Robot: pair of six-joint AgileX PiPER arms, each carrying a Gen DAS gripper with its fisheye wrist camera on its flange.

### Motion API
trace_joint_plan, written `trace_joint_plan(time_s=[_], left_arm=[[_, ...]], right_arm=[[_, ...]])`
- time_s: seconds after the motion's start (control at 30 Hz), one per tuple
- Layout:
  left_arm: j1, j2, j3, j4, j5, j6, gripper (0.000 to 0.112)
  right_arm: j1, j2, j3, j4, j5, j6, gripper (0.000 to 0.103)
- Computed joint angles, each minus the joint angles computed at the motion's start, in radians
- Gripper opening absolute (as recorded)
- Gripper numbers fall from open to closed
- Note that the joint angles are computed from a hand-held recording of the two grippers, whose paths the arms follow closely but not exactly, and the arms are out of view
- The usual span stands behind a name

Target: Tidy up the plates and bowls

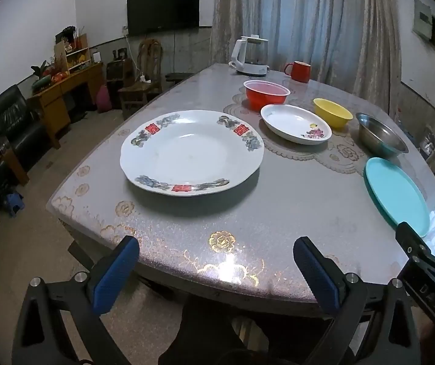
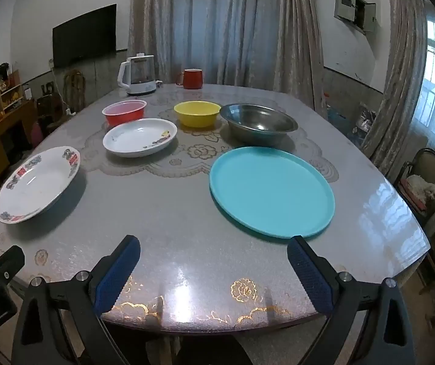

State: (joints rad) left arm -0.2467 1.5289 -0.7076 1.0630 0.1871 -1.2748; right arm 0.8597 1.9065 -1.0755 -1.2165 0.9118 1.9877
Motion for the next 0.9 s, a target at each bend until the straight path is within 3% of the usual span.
trace_joint_plan(time_s=[0.9], left_arm=[[-0.01, 0.031, -0.025, -0.084, 0.032, 0.08, 0.102]], right_arm=[[-0.012, 0.02, -0.024, 0.02, -0.015, -0.047, 0.099]])
